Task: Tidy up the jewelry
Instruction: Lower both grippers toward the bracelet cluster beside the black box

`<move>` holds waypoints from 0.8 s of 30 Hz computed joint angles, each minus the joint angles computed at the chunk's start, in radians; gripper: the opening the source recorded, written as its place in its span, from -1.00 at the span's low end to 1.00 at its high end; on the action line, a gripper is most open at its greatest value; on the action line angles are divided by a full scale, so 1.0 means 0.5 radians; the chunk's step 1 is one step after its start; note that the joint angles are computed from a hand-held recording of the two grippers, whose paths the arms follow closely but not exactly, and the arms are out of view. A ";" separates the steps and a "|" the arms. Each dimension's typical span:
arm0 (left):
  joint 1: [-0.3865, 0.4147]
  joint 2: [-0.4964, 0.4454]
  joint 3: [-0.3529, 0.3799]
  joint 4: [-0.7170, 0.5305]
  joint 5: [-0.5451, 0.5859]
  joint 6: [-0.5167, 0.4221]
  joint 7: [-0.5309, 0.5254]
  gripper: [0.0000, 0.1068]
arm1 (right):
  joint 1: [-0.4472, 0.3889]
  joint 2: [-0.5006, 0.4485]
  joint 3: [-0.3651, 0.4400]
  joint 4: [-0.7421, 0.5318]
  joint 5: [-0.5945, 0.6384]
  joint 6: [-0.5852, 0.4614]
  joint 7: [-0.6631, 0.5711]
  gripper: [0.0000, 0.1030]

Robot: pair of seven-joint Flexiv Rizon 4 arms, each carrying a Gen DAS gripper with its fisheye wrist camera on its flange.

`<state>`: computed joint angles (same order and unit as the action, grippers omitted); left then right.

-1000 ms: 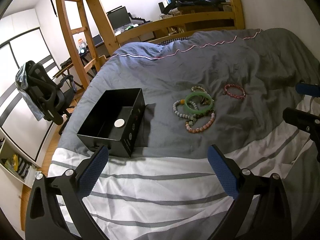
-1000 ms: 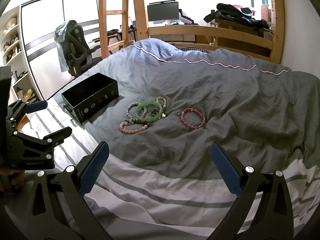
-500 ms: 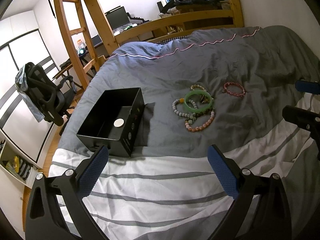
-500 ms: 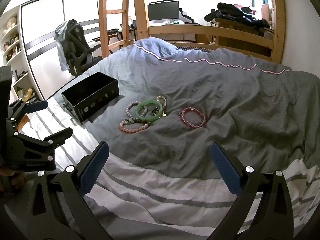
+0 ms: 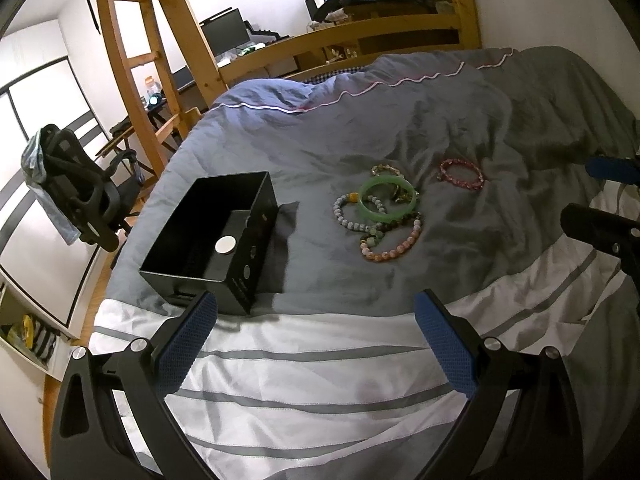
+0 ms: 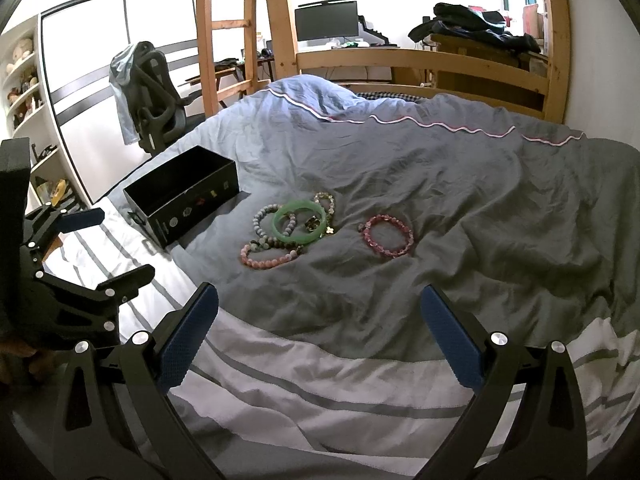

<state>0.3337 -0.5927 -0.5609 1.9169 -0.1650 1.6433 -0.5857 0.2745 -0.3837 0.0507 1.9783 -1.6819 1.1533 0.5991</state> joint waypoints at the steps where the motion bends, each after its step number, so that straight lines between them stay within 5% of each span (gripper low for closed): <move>1: -0.013 -0.001 0.013 -0.009 0.001 -0.011 0.000 0.82 | 0.000 -0.002 0.000 0.001 -0.007 0.000 0.009 0.94; 15: -0.360 -0.102 0.274 -0.273 -0.159 -0.298 0.126 0.82 | -0.025 -0.116 -0.081 -0.110 0.164 0.065 -0.197 0.94; 24: -0.612 -0.251 0.492 -0.568 -0.313 -0.664 0.175 0.79 | -0.044 -0.271 -0.187 -0.246 0.388 0.197 -0.441 0.94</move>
<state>0.0278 -0.7181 -0.3152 1.6331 -0.3216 1.3113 -0.4983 0.2524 -0.5191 -0.0430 1.8555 -1.4879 1.2519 0.3785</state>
